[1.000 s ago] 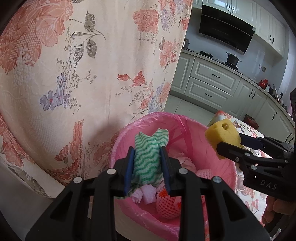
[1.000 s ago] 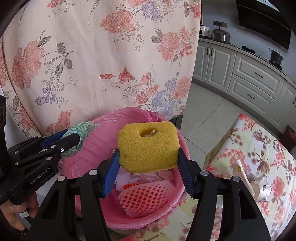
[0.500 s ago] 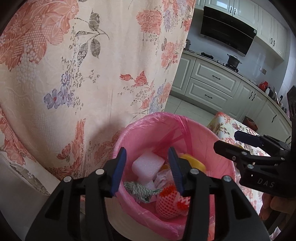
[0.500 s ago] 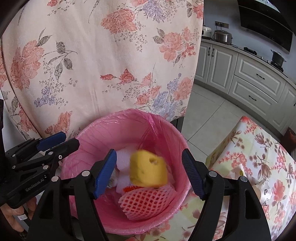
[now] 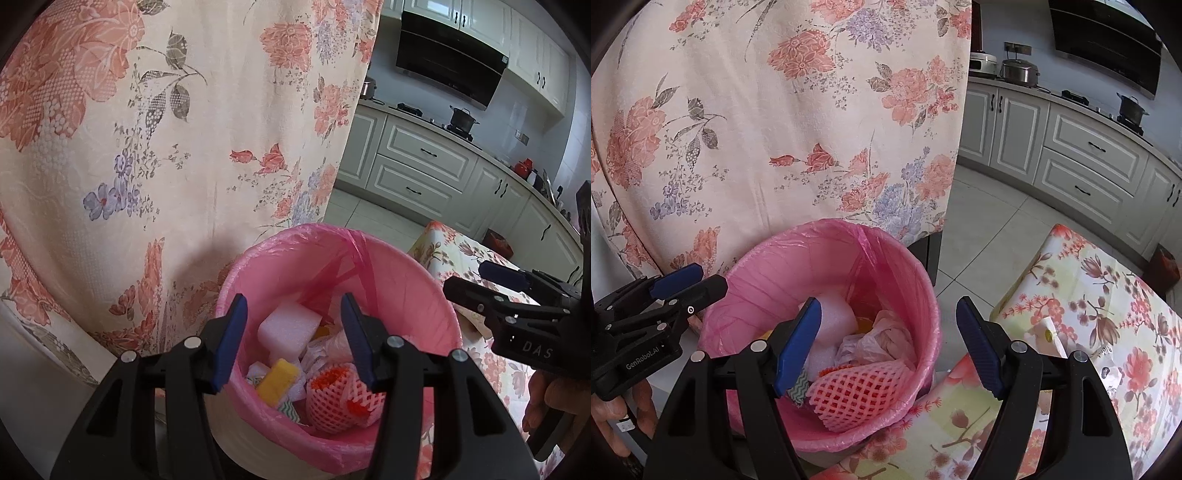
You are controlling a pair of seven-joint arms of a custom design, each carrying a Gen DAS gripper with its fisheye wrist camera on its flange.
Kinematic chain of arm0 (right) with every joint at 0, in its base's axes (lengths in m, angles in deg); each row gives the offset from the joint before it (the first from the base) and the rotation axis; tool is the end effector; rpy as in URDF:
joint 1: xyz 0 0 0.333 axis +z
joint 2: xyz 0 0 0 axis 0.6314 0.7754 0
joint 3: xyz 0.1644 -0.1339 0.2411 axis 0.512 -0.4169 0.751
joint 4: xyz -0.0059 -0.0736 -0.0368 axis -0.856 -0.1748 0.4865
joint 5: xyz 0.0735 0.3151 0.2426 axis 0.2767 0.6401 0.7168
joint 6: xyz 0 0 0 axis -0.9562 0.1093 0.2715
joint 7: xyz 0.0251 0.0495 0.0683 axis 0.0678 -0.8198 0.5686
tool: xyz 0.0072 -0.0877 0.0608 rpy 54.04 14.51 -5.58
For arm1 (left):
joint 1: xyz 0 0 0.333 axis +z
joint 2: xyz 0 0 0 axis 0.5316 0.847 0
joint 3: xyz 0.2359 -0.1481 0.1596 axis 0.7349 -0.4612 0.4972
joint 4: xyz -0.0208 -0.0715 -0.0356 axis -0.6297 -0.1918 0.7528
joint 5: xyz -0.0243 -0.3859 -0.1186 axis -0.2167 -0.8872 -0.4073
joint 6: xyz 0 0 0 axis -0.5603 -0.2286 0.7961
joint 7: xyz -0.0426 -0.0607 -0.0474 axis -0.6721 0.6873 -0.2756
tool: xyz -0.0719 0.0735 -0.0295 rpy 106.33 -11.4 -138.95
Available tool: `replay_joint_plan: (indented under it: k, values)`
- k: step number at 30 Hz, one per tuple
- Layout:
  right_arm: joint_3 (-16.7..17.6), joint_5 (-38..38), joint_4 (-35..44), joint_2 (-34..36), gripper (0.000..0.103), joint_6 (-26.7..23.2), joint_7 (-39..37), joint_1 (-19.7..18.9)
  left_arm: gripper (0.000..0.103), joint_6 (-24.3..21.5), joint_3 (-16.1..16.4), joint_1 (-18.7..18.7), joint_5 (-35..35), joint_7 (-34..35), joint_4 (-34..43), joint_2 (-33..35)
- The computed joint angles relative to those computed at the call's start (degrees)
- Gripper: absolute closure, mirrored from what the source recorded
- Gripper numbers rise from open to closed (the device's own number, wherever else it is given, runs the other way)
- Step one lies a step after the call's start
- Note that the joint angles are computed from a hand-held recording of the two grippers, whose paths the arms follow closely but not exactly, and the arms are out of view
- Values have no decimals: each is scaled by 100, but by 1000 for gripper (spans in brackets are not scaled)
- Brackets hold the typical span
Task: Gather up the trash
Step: 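Open both tools over the pink bin to drop the cloth and sponge, then move both tools back over the table toward the two white paper cups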
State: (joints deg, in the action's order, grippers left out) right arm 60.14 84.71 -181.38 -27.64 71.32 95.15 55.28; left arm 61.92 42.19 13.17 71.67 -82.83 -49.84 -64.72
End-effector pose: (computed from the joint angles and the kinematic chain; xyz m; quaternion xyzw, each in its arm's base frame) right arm 0.5680 0.2690 0.3669 -0.8843 0.2589 -0.0726 0.3817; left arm 0.4110 -0.2836 0.3519 -0.8310 0.3674 -0.2382 0.3431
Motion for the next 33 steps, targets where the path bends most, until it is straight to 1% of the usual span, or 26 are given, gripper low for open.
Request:
replay_joint_plan:
  k: [12, 21, 26, 33]
  values:
    - [-94, 120, 106, 21, 31, -14, -96, -194, 52, -70, 28, -91, 45, 250, 336, 234]
    - [-233, 160, 411, 182, 25, 8, -84, -475, 52, -92, 86, -202, 79, 518, 718, 523]
    - [-276, -50, 689, 440, 24, 132, 107, -670, 51, -107, 146, -280, 107, 693, 970, 709]
    - [-211, -395, 1038, 804, 24, 214, 393, -1024, 51, -98, 262, -412, 138, 1055, 1496, 1113]
